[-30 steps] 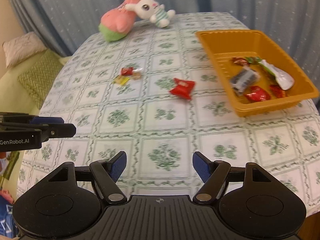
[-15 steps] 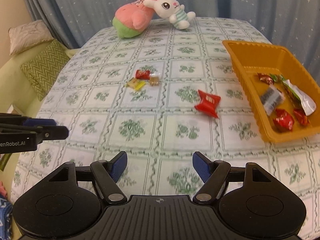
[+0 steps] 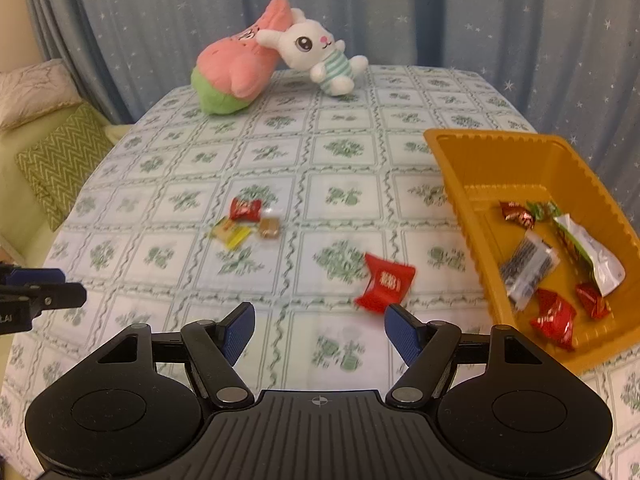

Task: Organize snacks
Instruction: 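Move both open grippers back toward the red square candy on the tablecloth, then grasp the red square candy with the right gripper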

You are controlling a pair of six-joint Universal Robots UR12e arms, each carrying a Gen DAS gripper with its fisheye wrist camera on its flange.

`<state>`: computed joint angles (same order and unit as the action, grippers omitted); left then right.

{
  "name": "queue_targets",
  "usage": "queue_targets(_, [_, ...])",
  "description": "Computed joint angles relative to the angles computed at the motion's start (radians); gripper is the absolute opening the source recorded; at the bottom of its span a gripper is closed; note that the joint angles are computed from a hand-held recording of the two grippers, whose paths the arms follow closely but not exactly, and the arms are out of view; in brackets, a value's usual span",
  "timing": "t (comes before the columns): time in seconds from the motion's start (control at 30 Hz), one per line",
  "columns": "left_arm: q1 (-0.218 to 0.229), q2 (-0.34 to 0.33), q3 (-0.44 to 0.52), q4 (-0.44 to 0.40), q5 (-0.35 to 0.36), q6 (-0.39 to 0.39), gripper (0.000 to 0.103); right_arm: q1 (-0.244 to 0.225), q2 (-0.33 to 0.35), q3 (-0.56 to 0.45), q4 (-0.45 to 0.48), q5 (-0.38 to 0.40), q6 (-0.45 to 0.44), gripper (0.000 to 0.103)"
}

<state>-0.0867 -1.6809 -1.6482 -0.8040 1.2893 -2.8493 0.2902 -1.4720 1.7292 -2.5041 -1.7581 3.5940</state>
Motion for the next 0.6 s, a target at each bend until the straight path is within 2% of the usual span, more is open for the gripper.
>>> queue_targets(0.33, [-0.006, -0.024, 0.018, 0.012, 0.013, -0.018, 0.035, -0.031, 0.013, 0.021, -0.047, -0.005, 0.012, 0.071])
queue_targets(0.6, [-0.011, -0.041, 0.026, 0.009, 0.02, -0.021, 0.035, -0.058, 0.029, 0.027, -0.03, 0.009, 0.049, 0.054])
